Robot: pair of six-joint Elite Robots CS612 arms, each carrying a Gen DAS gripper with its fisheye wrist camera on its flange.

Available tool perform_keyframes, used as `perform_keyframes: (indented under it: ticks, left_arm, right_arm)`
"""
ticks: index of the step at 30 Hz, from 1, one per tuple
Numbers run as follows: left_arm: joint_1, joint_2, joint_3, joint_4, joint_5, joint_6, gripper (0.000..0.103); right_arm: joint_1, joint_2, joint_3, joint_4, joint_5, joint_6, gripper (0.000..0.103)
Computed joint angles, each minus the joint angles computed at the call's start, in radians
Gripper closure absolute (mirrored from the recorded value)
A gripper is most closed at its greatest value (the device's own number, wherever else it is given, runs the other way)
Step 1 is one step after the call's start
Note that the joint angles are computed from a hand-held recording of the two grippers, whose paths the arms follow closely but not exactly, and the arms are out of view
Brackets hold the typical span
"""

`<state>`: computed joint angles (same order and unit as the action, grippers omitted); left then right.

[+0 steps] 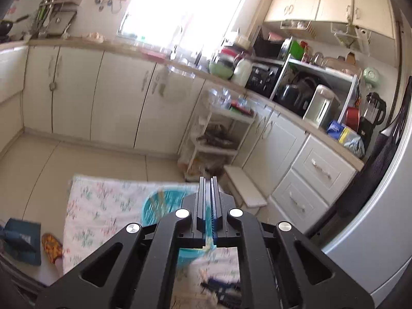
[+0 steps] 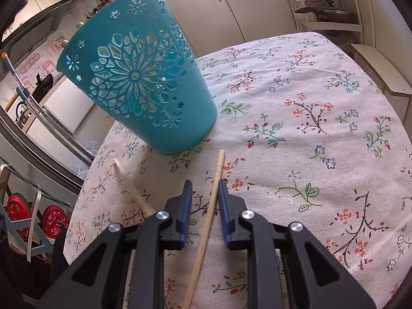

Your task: Organize utensils

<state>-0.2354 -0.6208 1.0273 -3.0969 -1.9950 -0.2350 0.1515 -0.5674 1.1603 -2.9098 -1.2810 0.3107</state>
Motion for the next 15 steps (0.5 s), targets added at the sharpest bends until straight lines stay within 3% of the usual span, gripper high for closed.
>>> perform_keyframes:
  ticks: [3,6,9,11,13,15]
  left_arm:
    - [0.01,-0.007,0.062,0.149,0.035,0.002,0.099]
    - [0.019,0.025,0.04,0.374,0.065,-0.077,0.098]
    - [0.024,0.061,0.008,0.47,0.063,-0.146,0.096]
    - [0.022,0.079,-0.014,0.502,0.062,-0.157,0.089]
    - [0.018,0.086,-0.026,0.518,0.07,-0.16,0.082]
    - [0.017,0.093,-0.037,0.521,0.063,-0.166,0.071]
  right_arm:
    - [0.004,-0.001,-0.001,0.0,-0.012,-0.011,0.078]
    - [0.021,-0.009,0.01,-0.027,-0.102,-0.037,0.073]
    - [0.037,-0.014,0.027,-0.126,-0.13,-0.133,0.064]
    - [0.05,-0.007,-0.005,-0.076,-0.141,-0.224,0.063]
    - [0.061,0.007,-0.049,-0.019,-0.187,-0.26,0.063]
    - [0.058,0.025,-0.1,0.068,-0.143,-0.285,0.063]
